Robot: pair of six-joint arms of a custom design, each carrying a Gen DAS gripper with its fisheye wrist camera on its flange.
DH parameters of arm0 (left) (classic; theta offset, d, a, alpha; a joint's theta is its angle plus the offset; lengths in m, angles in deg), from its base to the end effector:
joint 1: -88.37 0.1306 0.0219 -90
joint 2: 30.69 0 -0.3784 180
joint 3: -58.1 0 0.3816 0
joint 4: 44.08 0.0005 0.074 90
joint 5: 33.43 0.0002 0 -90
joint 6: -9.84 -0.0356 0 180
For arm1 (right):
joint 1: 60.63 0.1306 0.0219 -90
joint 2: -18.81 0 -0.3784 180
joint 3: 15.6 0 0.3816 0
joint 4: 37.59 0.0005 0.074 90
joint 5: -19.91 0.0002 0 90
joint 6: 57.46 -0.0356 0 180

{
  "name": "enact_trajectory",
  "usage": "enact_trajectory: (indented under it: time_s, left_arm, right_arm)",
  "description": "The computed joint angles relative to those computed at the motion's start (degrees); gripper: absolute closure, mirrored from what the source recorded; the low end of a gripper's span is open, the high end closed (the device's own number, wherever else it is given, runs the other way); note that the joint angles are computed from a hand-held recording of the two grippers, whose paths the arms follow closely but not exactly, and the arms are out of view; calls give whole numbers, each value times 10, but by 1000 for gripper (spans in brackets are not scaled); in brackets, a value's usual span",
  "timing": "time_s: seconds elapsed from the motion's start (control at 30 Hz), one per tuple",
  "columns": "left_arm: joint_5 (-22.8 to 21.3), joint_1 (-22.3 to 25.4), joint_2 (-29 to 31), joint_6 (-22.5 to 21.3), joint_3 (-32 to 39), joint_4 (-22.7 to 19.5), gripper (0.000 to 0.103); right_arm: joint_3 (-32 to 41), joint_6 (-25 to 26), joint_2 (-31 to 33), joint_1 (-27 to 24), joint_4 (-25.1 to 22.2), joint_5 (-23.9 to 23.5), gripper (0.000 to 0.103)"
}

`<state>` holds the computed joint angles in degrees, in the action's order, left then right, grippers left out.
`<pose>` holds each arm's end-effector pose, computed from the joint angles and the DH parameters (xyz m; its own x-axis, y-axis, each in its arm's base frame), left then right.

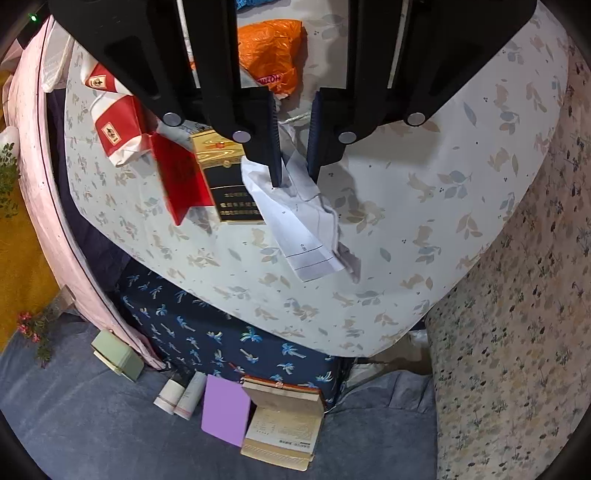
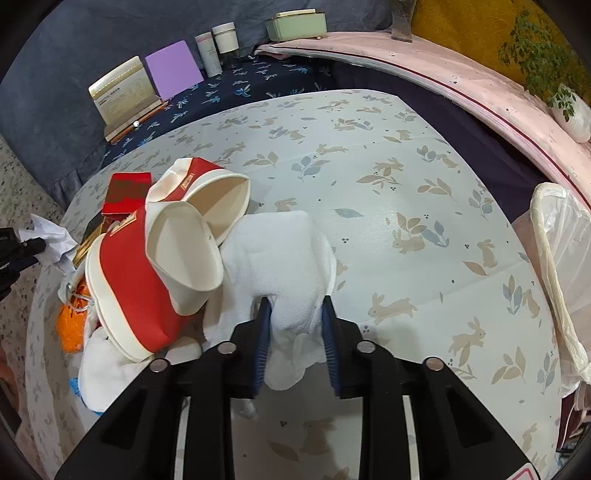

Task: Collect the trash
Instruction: 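Lift the paper and glove with both tools and carry them to the wastebasket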

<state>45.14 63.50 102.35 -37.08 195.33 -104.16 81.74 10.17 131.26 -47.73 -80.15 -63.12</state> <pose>0.6575 -0.2975 0.3448 -0.7614 -0.3850 -0.5217 -0.2856 0.9215 -0.2632 0.5792 0.1277 0.2884 -0.8219 0.1993 -0.5336 0.1670 0.9799 0.1087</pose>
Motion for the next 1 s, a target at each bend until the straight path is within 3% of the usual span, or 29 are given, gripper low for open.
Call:
enact_trajectory:
  time_s: [0.53, 0.8, 1.0]
  left_arm:
    - [-5, -25, -47, -35, -9, 34, 95]
    - [-9, -58, -39, -63, 46, 25, 95]
    - [-1, -93, -8, -98, 128, 3, 95]
  right_arm:
    - [-14, 8, -81, -16, 40, 17, 86]
    - [-31, 20, -134, -30, 60, 26, 86]
    - [-55, 32, -175, -47, 72, 33, 86]
